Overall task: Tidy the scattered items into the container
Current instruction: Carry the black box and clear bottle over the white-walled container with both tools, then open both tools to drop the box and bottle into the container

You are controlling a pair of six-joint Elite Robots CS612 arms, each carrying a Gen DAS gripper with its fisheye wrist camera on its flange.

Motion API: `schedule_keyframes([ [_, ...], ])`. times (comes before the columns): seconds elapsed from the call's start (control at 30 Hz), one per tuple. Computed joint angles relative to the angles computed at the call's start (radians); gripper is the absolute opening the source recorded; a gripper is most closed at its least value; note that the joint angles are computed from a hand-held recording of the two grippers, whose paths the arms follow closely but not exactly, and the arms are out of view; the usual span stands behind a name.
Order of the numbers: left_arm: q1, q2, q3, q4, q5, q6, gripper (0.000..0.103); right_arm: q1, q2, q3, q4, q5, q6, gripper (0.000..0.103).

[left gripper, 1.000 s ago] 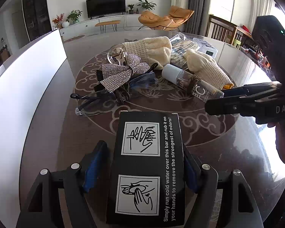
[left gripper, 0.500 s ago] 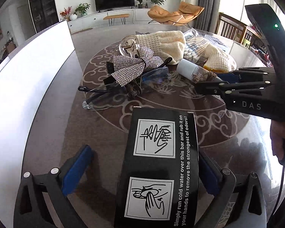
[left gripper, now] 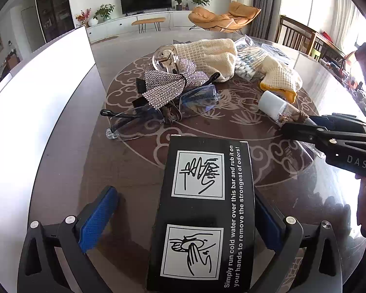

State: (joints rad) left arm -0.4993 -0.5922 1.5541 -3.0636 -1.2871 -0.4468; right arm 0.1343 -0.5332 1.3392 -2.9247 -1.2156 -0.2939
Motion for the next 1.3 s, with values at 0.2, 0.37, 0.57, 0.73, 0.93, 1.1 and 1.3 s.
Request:
schedule_keyframes([
  [0.2, 0.004, -0.002, -0.004, 0.008, -0.025, 0.036, 0.103, -0.019, -0.026, 0.059, -0.035, 0.037, 0.045, 0.033],
  [0.37, 0.007, -0.009, 0.020, -0.050, -0.044, 0.086, 0.075, -0.030, -0.047, 0.114, -0.074, 0.062, 0.080, 0.033],
  [0.57, 0.015, -0.034, 0.052, -0.064, -0.054, -0.020, 0.058, -0.044, -0.070, 0.170, -0.114, 0.091, 0.123, 0.033],
  [0.73, 0.016, -0.076, 0.103, -0.143, -0.068, -0.059, 0.058, -0.044, -0.098, 0.202, -0.138, 0.134, 0.141, 0.033],
  [0.93, 0.051, -0.162, 0.193, -0.257, -0.045, -0.091, 0.058, -0.005, -0.124, 0.168, -0.126, 0.218, 0.141, 0.033],
  [1.1, 0.104, -0.249, 0.298, -0.275, 0.074, -0.103, 0.058, 0.061, -0.117, 0.066, -0.067, 0.319, 0.149, 0.033],
  [1.3, 0.211, -0.290, 0.346, -0.167, 0.097, -0.184, 0.058, 0.183, -0.060, -0.139, 0.108, 0.355, 0.078, 0.033],
])
